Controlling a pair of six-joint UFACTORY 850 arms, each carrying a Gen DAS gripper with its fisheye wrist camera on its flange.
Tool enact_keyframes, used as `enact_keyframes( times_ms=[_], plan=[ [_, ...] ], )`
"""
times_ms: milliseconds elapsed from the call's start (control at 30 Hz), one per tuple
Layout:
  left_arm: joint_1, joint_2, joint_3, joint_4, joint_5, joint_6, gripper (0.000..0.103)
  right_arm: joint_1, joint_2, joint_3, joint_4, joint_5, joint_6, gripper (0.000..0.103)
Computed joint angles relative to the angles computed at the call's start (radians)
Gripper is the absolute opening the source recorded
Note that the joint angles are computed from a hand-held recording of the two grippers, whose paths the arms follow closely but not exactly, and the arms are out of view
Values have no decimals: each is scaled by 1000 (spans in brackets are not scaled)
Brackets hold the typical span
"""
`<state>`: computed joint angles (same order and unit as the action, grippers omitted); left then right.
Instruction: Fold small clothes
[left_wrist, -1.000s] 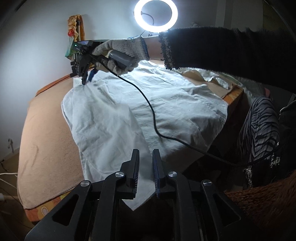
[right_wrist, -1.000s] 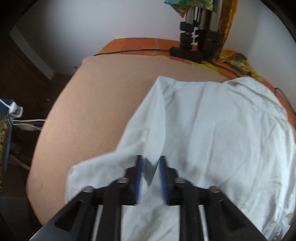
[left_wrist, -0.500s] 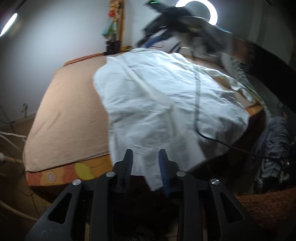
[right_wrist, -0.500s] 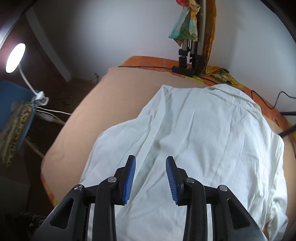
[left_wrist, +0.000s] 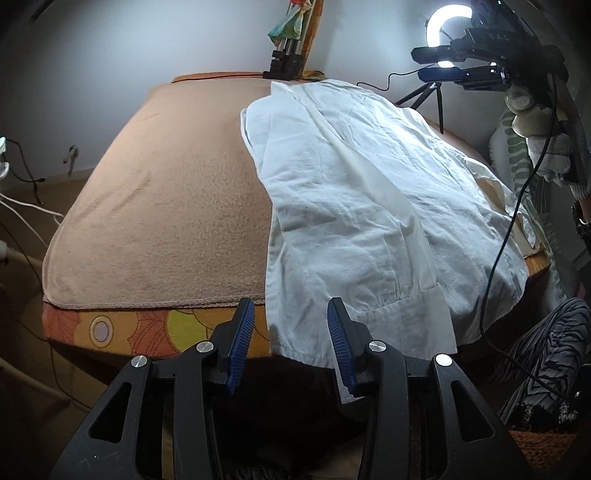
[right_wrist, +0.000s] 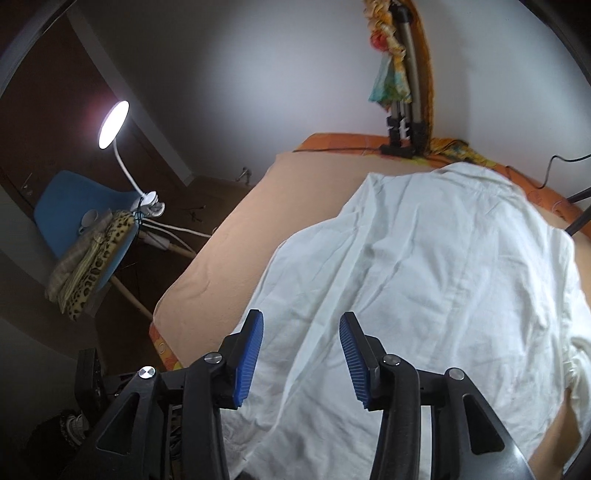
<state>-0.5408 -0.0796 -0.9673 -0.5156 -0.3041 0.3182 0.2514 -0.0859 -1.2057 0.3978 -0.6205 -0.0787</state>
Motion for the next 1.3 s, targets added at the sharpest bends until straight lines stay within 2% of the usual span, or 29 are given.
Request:
enact_keyframes(
  times_ms=[100,200,300,333,400,500,800,967,1300],
  plan=[
    [-6,-18,-10,57,-3,-66,39,41,-46,-18,-17,5,27,48],
    [1,-29,-10,-49,-13,25,39,81,-109,-60,-40,3,51,49],
    [4,-29,-6,-91,-16,70,37,116,-195,-133,-110,-6,111,55],
    [5,-26,-2,-105,-12,86,34,124,-222,-158,-132,-11,132,56],
    [16,-32,-4,-184,-31,163,16,132,-280,-209,-151,-21,170,56],
    [31,-36,-3,-264,-43,231,4,139,-361,-282,-171,-46,221,56],
    [41,3,31,-490,-55,462,2,162,-530,-455,-334,-131,380,56],
    [39,8,27,-535,-62,518,1,179,-585,-526,-409,-179,415,56],
    [29,11,20,-617,-80,612,1,191,-646,-604,-458,-239,424,57]
  ],
)
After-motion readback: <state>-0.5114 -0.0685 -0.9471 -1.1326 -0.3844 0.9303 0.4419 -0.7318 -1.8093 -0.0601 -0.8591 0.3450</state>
